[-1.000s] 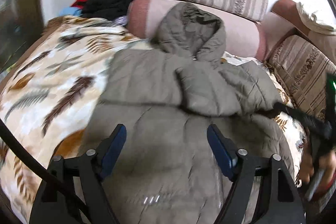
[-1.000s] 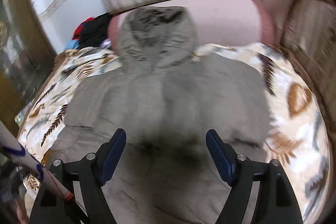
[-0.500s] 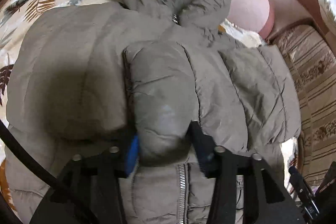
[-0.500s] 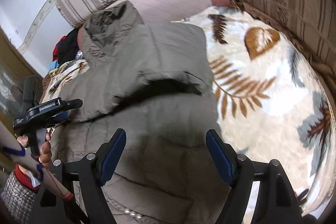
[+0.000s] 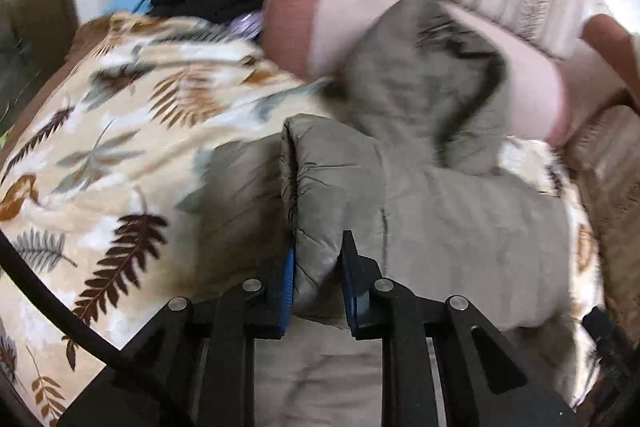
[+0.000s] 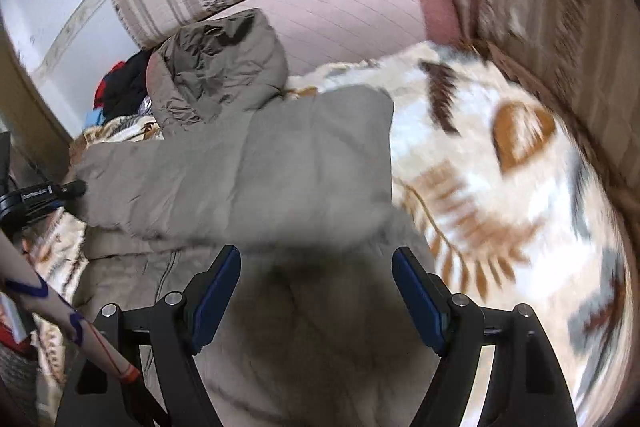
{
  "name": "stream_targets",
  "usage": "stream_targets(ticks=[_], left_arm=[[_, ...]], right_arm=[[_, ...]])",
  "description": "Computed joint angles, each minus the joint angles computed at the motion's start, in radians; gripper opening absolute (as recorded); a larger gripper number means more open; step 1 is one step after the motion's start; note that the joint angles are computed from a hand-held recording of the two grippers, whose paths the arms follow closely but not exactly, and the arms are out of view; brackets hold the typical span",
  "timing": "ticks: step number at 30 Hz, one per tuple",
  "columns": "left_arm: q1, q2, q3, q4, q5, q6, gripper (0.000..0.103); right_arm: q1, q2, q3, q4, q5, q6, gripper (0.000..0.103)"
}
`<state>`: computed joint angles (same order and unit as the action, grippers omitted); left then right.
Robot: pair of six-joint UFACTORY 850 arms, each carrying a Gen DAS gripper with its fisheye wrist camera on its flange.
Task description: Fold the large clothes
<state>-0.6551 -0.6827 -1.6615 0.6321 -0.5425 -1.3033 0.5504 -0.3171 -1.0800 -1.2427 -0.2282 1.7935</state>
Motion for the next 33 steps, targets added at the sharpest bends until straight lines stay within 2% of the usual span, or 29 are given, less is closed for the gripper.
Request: stream_targets(ticks=[2,4,8,10,12,14,18,20,23,26,29,33], left_arm=[[0.011,-0.020,0.011,-0.046,0.014,0.027,0.020],[0.002,-0.024,0.034,-0.005,0.018,-0.007,0.022],[-0.017,-0.056,0.010,0.083,-0.017,-0.045,0.026],[-0.020,-0.058,0.008,0.106,-0.034,-0.074,0.031],[-0.018,-0.064,-0.005,0.132,-0.077,-0.108,0.051],[-0.022,-0.057,0.000,0.155,-0.103,-0.138,0.054],[-0.043,-0.015,0.035,0.154,-0.124,-0.143,0.055],[-0.057,0.023,0.079,0.177,-0.127,-0.169,0.056],[-0.090,0.094,0.166,0.248,-0.136,-0.257,0.063],[-0.128,0.162,0.256,0.321,-0.148,-0.356,0.067],[-0.167,0.214,0.332,0.367,-0.176,-0.435,0.070],[-0.194,0.254,0.399,0.355,-0.176,-0.473,0.070]], right_arm=[[0.003,-0.066,-0.077,0.111,-0.017,-0.145,0.082],[0.007,-0.152,-0.171,0.259,-0.060,-0.325,0.082],[0.009,-0.265,-0.285,0.355,-0.144,-0.458,0.082],[0.001,-0.297,-0.318,0.367,-0.163,-0.467,0.085],[-0.006,-0.317,-0.342,0.376,-0.181,-0.478,0.092],[-0.012,-0.331,-0.364,0.412,-0.197,-0.520,0.094],[-0.008,-0.276,-0.312,0.374,-0.187,-0.467,0.094],[0.006,-0.218,-0.249,0.300,-0.180,-0.382,0.094],[0.035,-0.110,-0.122,0.140,-0.168,-0.202,0.094],[0.057,-0.024,-0.018,0.056,-0.157,-0.093,0.094],[0.077,0.037,0.064,0.038,-0.158,-0.051,0.094],[0.091,0.094,0.149,0.034,-0.162,0.006,0.094]])
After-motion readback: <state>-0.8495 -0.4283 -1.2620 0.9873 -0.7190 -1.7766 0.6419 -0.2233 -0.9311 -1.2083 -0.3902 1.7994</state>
